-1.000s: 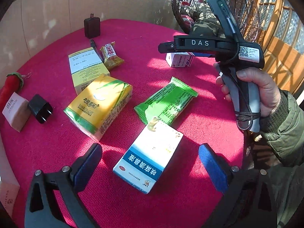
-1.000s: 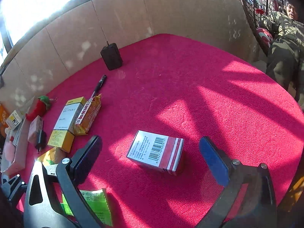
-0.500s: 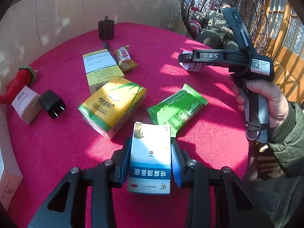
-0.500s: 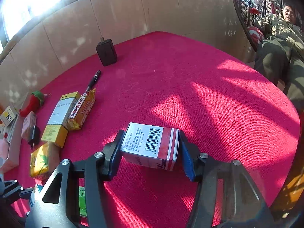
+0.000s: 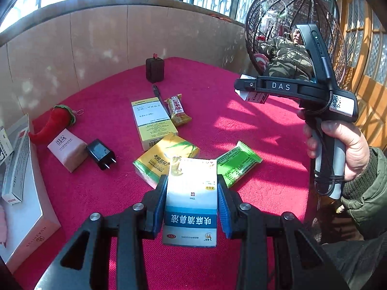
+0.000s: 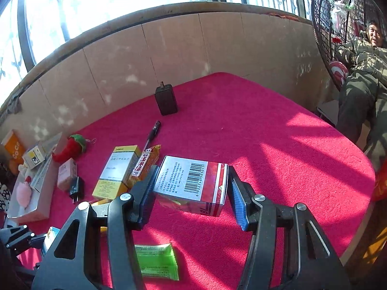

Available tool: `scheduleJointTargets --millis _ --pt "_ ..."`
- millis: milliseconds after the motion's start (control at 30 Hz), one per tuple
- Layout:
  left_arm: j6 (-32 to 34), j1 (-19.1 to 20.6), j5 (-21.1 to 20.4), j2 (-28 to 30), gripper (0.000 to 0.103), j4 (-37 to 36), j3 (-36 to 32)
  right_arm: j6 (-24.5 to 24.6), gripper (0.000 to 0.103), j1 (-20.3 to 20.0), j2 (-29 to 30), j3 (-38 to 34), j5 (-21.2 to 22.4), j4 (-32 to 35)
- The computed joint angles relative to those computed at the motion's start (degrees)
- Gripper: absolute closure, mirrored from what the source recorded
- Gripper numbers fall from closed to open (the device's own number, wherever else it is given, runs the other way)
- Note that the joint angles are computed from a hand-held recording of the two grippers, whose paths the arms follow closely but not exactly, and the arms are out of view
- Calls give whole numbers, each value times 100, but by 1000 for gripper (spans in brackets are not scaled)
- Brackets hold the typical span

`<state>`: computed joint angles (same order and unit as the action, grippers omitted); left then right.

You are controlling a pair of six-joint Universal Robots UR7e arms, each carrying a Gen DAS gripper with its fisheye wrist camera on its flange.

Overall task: Organize objects
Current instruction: 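Lift and carry both boxes over the white tray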

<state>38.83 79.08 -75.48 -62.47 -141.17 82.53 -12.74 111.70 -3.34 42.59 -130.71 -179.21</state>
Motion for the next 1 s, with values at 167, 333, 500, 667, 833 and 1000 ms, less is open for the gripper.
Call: scheduleJointTargets --millis 167,333,500,667,833,1000 --pt "-148 68 27 40 66 -177 -161 -97 49 83 80 -176 22 130" --pt "-258 107 32 12 66 -387 -188 -186 49 166 120 -285 103 210" --pt "-375 155 29 19 66 -485 -306 -252 49 243 222 -497 211 388" --pt "-523 225 19 32 66 -590 -432 -304 49 326 336 -719 349 574" --pt "-630 302 26 5 66 -710 -481 -394 49 402 461 -897 461 716" --pt "-684 377 39 -68 66 -908 -454 -439 49 463 609 -1144 552 1043"
